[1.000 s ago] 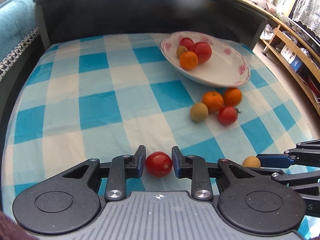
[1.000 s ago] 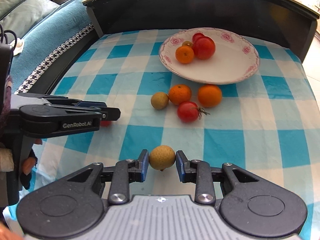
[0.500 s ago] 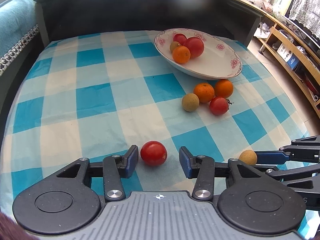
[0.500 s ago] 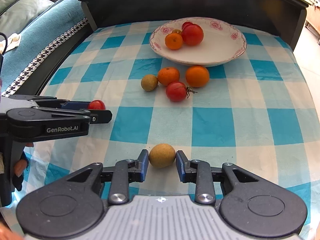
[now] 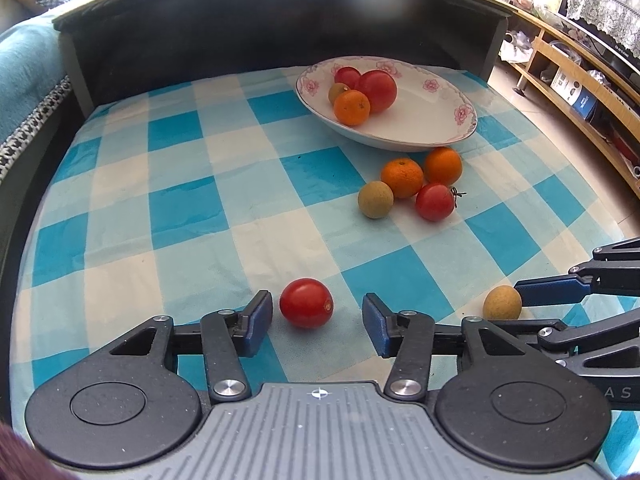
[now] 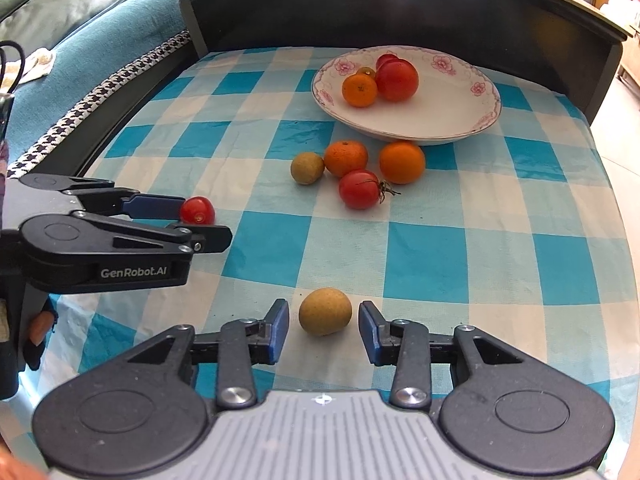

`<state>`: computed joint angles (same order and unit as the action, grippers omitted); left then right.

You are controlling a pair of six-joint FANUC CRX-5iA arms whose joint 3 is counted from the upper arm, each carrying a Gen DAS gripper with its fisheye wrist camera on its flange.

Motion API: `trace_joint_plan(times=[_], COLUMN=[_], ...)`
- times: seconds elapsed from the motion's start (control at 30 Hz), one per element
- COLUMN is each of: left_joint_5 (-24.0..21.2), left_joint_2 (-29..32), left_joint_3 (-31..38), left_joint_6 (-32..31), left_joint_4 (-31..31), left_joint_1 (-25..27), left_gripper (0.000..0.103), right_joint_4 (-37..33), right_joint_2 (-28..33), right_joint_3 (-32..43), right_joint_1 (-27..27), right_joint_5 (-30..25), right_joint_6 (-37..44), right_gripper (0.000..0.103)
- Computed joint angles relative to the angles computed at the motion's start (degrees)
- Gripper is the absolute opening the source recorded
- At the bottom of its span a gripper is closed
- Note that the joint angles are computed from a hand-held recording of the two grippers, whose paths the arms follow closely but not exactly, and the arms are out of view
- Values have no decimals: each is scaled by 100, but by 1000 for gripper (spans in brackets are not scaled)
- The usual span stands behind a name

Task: Organize fruits
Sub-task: 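Lift and carry the cherry tomato and brown fruit in both grippers toward the bowl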

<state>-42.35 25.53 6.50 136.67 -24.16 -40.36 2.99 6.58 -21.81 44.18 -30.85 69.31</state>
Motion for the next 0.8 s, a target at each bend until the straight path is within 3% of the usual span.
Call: trace_joint_plan(times=[0.47, 0.63, 0.8], left_joint_5=[51, 7, -35], left_joint_2=[87, 121, 101], left_joint_3=[85, 135, 127], left_joint_6=[-226, -173, -99], left_joint_4=[46, -53, -93], left_joint_1=[-60, -103, -98], left_gripper=[49, 48, 40], right_joint_4=[-378, 108, 271], right_joint_2=[75, 47, 46], right_joint_3=[118, -64, -98], right_joint_1=[-124, 47, 76], right_joint_5=[12, 135, 114], right_joint_6=[370, 60, -63], right_gripper=[42, 42, 37])
